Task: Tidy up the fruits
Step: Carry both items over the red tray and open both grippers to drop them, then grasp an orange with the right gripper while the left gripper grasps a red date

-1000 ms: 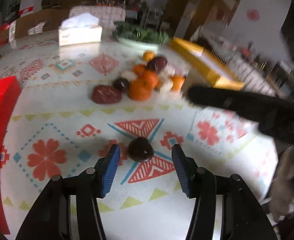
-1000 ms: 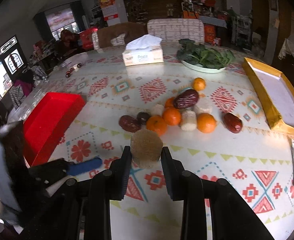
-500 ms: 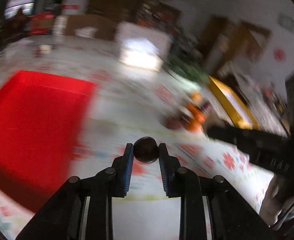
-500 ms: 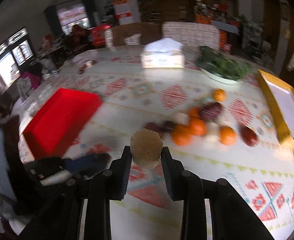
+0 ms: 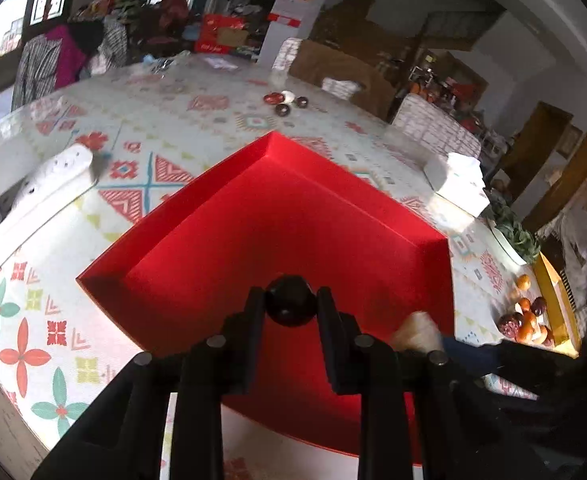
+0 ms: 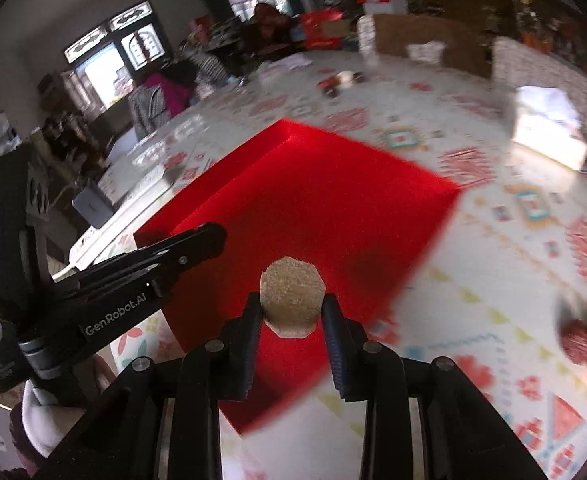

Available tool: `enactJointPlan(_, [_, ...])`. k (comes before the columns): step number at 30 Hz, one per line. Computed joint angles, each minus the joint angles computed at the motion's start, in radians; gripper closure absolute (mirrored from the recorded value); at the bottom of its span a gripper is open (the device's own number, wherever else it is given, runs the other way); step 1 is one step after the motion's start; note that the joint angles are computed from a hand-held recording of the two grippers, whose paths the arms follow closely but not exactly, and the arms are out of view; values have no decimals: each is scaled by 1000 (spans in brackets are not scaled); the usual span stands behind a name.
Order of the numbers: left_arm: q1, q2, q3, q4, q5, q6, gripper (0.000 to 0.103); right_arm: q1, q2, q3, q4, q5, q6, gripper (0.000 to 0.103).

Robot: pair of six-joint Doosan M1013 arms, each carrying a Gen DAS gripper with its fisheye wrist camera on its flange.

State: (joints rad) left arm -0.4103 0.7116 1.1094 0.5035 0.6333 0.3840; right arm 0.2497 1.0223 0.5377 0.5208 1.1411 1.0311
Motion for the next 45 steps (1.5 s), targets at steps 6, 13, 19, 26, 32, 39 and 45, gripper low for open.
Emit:
enactJointPlan(6, [10,-31,49,34,-56,-71,57,24,34,-41,-46,15,21,70])
enactJointPlan(13, [4,-58,76,123,-102,-180,42,21,-4,19,-5,-54,-29,50])
enactJointPlan(19, [-18,-71,73,193,-127,-222,33,-13,-81,151,99,-133,-81,49])
enactJointPlan(26, [-51,-43,0,120,-143,-39,31,-94,-180,321,127,-267,-88,49])
enactJointPlan(32, [-78,35,-128,-129,-128,275,29,-183,-196,356,-65,-358,153,49])
enactJointPlan(39, [-90,125,-272,-350,-44,458,29,-219,-108,223,-85,-289,321,49])
enactJointPlan(45, [-95,163,-342,-348,14,485,29,-212,-55,144,-88,-254,400,49])
